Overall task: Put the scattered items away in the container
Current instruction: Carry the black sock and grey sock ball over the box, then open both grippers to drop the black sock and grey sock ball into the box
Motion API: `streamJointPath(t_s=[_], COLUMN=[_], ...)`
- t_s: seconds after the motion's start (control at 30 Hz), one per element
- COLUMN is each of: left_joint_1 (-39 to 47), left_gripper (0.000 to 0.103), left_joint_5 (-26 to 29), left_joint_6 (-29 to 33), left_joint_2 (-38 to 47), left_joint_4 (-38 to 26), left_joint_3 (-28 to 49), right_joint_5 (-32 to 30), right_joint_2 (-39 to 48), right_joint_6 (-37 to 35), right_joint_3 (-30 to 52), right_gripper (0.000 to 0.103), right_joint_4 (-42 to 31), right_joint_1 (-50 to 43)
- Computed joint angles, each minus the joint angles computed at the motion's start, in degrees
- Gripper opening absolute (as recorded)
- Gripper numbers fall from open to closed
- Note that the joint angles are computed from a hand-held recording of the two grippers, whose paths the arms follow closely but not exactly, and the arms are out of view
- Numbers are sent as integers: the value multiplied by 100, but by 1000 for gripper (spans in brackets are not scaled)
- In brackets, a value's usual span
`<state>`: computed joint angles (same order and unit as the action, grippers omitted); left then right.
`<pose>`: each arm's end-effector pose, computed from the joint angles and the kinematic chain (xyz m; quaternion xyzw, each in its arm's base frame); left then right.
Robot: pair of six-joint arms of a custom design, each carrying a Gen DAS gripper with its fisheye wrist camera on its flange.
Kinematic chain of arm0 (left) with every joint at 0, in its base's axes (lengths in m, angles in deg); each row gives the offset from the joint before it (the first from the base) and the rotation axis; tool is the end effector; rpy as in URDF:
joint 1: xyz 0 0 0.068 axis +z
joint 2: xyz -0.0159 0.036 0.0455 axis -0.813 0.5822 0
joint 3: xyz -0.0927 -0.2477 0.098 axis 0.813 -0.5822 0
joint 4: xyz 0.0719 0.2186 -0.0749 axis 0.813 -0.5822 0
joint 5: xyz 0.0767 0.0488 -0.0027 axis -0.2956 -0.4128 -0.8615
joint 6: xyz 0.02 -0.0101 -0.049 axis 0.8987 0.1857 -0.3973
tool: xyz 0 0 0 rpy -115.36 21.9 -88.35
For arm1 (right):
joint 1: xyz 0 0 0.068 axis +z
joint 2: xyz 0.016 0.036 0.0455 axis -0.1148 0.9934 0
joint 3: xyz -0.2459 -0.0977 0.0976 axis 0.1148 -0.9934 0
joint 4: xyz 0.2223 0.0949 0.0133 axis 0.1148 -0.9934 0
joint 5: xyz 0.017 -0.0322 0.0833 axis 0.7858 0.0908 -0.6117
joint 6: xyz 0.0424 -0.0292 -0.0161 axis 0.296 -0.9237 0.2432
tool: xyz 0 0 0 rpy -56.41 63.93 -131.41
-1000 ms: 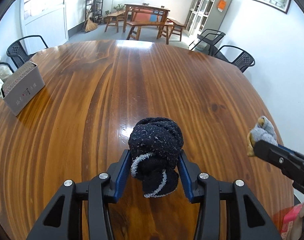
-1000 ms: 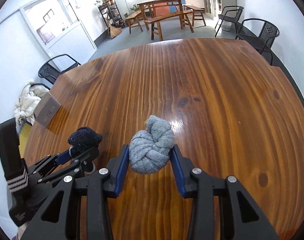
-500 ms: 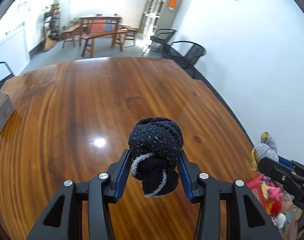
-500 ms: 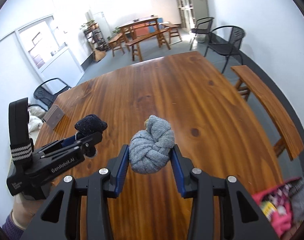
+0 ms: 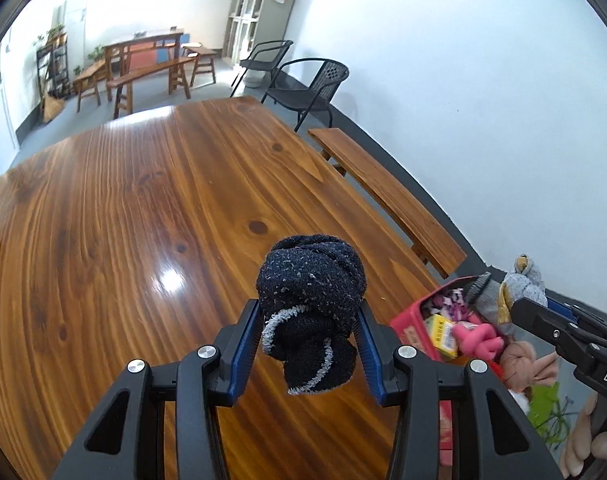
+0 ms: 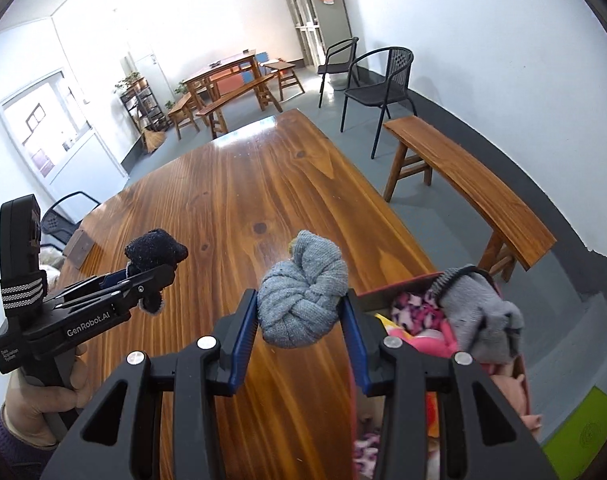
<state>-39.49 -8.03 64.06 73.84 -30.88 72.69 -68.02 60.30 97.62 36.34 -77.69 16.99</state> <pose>0.3037 0.0621 0.2139 0.0892 0.9351 -0.1795 0.2922 0.2454 0.1043 0.2188 0.0202 0.9370 0.1111 0.3304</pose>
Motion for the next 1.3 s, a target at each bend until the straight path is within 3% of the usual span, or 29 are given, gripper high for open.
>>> streamJointPath(t_s=[0.27, 0.6, 1.0, 1.3], left_joint_1=[-1393, -2828, -3881, -4154], left_gripper=[48, 48, 48, 48], left_joint_5=[-958, -1722, -1732, -1866], left_joint_6=[-1662, -2587, -3127, -3135], left_joint_2=[-984, -1526, -1486, -1009], left_joint_4=[691, 913, 1307, 1496], left_joint_3=[-1016, -1593, -2012, -1533], right_joint_5=[-1281, -2687, -2884, -3564], right_joint_2=[-1109, -1043, -843, -1097], right_joint_6=[-1856, -3305, -4594, -5387], right_joint_3=[-710, -859, -797, -1048], right_gripper=[45, 45, 45, 45], right_joint_4=[-263, -776, -1464, -2092], right_joint_1=[-1534, -3653, -4160, -4434])
